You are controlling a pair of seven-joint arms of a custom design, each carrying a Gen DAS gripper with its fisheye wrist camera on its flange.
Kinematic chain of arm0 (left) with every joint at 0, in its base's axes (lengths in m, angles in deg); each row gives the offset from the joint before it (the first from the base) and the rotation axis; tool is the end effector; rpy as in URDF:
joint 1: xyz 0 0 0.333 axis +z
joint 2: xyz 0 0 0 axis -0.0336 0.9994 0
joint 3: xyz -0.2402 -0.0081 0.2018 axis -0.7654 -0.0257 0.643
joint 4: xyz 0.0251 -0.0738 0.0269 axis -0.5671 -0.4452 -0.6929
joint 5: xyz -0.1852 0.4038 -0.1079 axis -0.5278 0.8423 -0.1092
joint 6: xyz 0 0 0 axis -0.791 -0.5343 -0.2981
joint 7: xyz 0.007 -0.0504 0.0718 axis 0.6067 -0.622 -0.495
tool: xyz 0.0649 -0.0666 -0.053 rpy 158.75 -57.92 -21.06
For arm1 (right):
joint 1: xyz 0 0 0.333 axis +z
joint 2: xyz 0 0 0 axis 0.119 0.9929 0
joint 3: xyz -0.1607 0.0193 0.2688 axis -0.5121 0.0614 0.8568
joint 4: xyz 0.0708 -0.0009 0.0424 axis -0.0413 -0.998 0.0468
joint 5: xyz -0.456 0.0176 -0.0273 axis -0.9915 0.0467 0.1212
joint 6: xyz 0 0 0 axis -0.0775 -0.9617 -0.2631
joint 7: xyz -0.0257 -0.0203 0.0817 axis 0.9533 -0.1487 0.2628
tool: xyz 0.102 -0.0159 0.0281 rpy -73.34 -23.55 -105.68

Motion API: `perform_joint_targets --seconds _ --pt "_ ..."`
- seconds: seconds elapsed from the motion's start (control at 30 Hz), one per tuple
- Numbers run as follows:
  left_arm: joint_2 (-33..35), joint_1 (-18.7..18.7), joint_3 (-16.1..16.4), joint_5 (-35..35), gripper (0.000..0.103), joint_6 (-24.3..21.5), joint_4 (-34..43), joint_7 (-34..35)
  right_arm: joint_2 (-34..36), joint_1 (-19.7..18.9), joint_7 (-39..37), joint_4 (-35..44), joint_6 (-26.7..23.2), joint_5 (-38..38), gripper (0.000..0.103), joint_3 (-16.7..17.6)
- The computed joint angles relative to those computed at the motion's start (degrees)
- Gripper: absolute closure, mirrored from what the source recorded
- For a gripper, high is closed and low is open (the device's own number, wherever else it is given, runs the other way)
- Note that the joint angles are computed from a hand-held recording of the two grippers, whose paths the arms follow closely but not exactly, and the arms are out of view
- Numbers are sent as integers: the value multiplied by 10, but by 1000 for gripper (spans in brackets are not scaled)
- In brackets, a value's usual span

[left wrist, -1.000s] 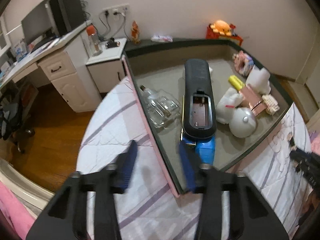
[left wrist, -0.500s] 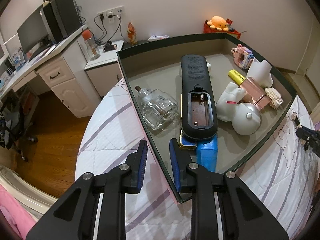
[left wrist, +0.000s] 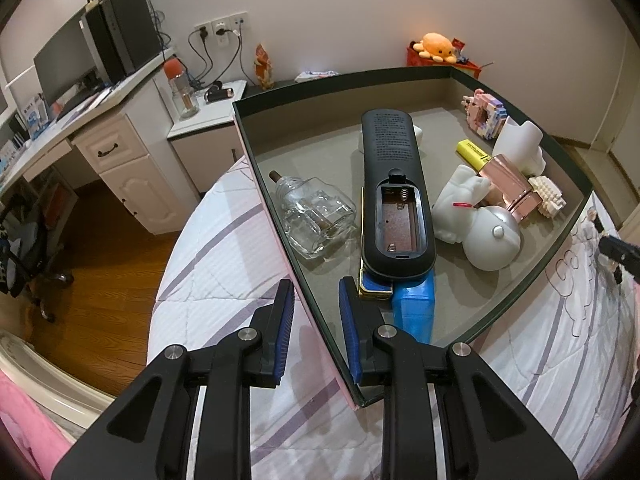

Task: Organize rigid objects
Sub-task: 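Carry the hair clip into the pink box and open the right tool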

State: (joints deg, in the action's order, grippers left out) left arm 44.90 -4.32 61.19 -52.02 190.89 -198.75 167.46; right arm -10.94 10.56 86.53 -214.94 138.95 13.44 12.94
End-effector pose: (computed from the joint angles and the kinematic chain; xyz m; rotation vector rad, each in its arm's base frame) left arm 0.6070 -0.0513 0.4372 -1.3274 2.3558 -0.6944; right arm 0.3925 0.1482 0.4252 -1.4149 2.0424 -0.5208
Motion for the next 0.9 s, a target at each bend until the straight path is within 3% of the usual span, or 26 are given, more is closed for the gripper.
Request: perform_joint_targets --seconds 0.2,0.4,0.67,0.77,0.9 --pt "0 -1 0 -13 80 -2 -1 10 2 -18 -7 37 -4 -25 84 15" --pt "1 -1 0 -17 80 -1 1 16 49 -29 -27 97 2 -50 84 20" --pt "3 -1 0 -21 79 -1 3 21 199 -23 -59 230 -2 -96 84 19" --pt "5 0 -1 -21 78 -5 5 22 272 -2 -65 287 -11 -114 84 1" --pt "6 0 -3 -21 78 -6 6 22 318 15 -39 324 -8 -158 84 -11"
